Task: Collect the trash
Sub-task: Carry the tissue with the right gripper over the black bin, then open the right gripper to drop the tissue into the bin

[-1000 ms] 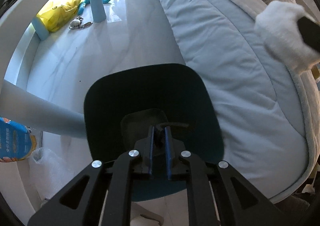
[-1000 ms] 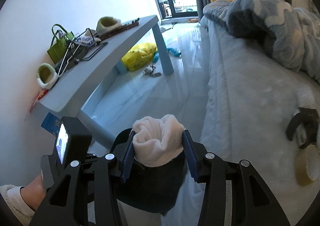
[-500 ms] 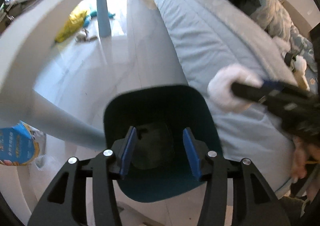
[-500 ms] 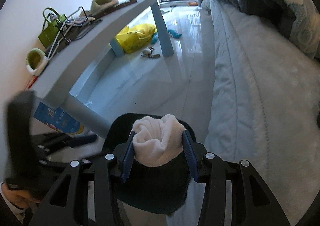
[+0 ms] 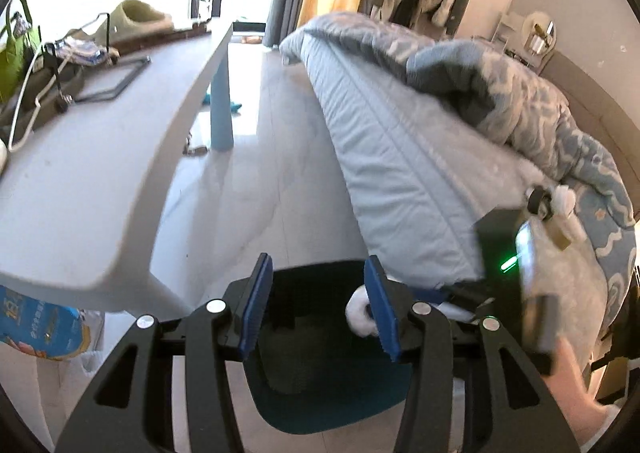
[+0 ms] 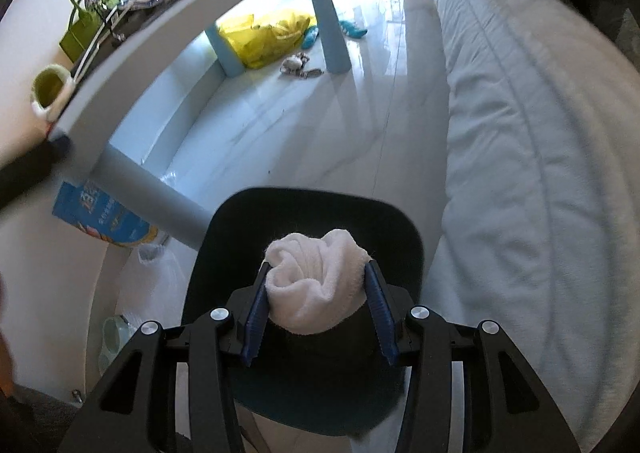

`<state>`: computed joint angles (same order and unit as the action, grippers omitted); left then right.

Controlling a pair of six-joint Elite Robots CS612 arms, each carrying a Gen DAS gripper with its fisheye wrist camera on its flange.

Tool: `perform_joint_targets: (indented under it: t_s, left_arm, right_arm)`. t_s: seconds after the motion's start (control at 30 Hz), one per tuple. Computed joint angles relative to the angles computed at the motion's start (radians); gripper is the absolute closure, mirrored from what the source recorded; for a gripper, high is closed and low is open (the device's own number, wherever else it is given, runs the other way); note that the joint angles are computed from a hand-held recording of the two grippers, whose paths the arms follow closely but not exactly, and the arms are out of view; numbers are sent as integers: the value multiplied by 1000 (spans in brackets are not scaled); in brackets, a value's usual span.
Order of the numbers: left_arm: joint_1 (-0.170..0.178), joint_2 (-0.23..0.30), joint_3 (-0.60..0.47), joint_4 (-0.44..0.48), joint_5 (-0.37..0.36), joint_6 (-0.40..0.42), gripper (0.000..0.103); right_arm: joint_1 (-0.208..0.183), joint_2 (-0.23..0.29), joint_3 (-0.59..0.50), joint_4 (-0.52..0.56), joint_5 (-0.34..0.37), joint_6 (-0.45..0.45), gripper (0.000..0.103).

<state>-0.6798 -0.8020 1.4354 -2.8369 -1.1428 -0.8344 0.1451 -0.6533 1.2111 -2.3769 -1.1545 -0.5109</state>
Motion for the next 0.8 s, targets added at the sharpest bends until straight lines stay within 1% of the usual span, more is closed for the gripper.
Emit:
perform_joint_targets:
  t_s: [0.13, 0.2, 0.33, 0.47, 0.63, 0.7, 0.8]
  left_arm:
    - [-6, -11, 3, -43, 29, 7, 61]
    - [-13, -14, -2, -57, 56, 25, 61]
    - [-22, -16, -6, -101, 76, 54, 63]
    - [-30, -22, -6, -136, 111, 87, 64]
    - [-35, -33, 0, -156, 159, 111, 64]
    - [-35, -38, 5, -159, 173, 105, 64]
    - [-37, -44, 8, -160, 199, 96, 64]
  right_arm:
    - [11, 12, -4, 24, -33, -25, 56]
    - [15, 17, -5, 38, -53, -38, 56]
    - [27, 25, -5, 68, -93, -60, 56]
    - [36, 27, 5, 72, -120, -75, 55]
    - [40, 29, 10, 79, -139, -95, 40]
    - [41, 24, 20, 60, -146, -109, 37]
    - [37, 14, 31, 41, -129, -117, 33]
